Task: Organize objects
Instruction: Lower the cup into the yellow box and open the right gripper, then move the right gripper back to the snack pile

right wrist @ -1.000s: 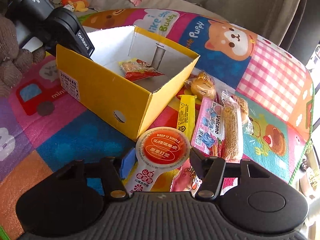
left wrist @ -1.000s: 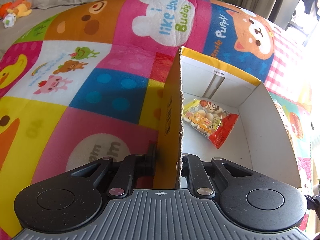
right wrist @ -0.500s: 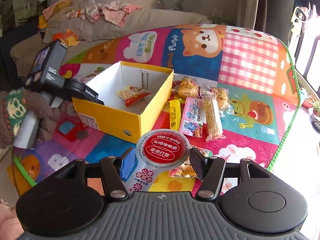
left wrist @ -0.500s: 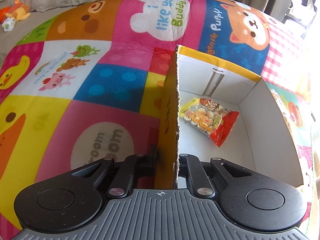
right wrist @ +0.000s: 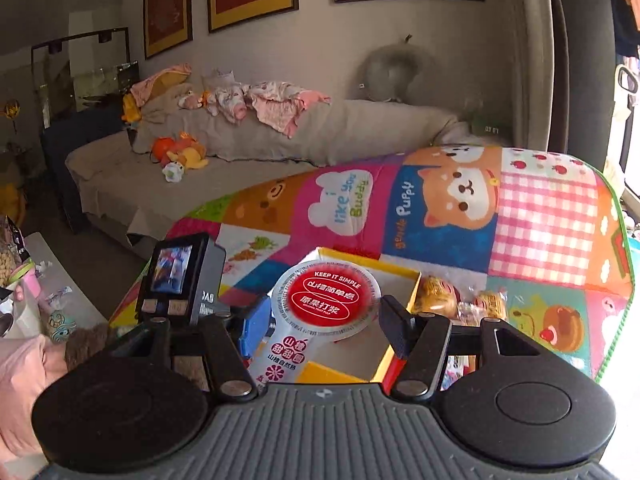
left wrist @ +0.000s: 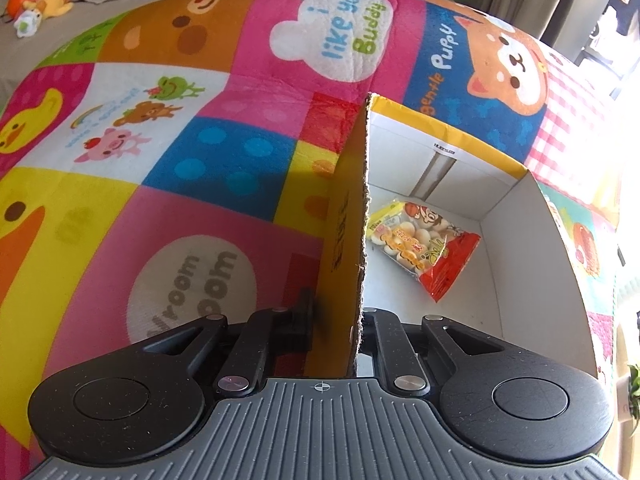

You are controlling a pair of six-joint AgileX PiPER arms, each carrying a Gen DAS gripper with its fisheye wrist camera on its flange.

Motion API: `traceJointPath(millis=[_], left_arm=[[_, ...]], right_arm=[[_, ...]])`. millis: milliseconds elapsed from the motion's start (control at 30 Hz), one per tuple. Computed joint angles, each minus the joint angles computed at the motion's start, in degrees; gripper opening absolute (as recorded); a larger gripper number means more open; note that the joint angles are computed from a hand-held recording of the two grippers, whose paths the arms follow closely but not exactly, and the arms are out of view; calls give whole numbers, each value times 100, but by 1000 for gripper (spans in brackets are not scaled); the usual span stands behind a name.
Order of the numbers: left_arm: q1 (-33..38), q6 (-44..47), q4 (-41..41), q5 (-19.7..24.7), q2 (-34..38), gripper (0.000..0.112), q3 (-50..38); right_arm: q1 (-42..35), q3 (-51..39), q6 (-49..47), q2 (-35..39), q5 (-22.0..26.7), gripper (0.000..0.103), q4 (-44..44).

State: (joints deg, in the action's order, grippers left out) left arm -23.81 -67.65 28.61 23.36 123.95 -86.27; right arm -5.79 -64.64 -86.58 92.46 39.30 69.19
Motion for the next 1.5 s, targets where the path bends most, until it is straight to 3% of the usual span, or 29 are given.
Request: traceJointPath(millis=[133,233,267,433,800,1167,1233,1400,1500], left_arm=[[35,70,-120,-78,-22,13,45],[67,172,-208,-139,-45,13,95],[74,193,-222,-149,-58,13,113],[97,224,-292,-171,-63,14,120],[79,76,-167,-171,-31,14,86],[68,75,-150,-129,-42,14,81],[61,59,-114,-122,-38,14,76],[44,-49,0,-134,-31,14,92],[50,-14,-36,-174,-45,14,123]], right_arm=[[598,-775,823,618,-435,60,-362],[1141,-1019,733,995,-1384,64,-111],[1247,-1132,775,1116,-1500,69,-184],[1320,-1601,1736,1521,-1362,69,-1014],[739,-1419,2084,1797,-1690,84,-1516],[-71,-1191,3020,2277,-1782,86,-2554],[-243,-1010,2778,2257,-1827,87,-2379],[-539,-312,900,2048,-1910,99,-1059],[-494,-247,1071,2098,-1911,99,-1306]])
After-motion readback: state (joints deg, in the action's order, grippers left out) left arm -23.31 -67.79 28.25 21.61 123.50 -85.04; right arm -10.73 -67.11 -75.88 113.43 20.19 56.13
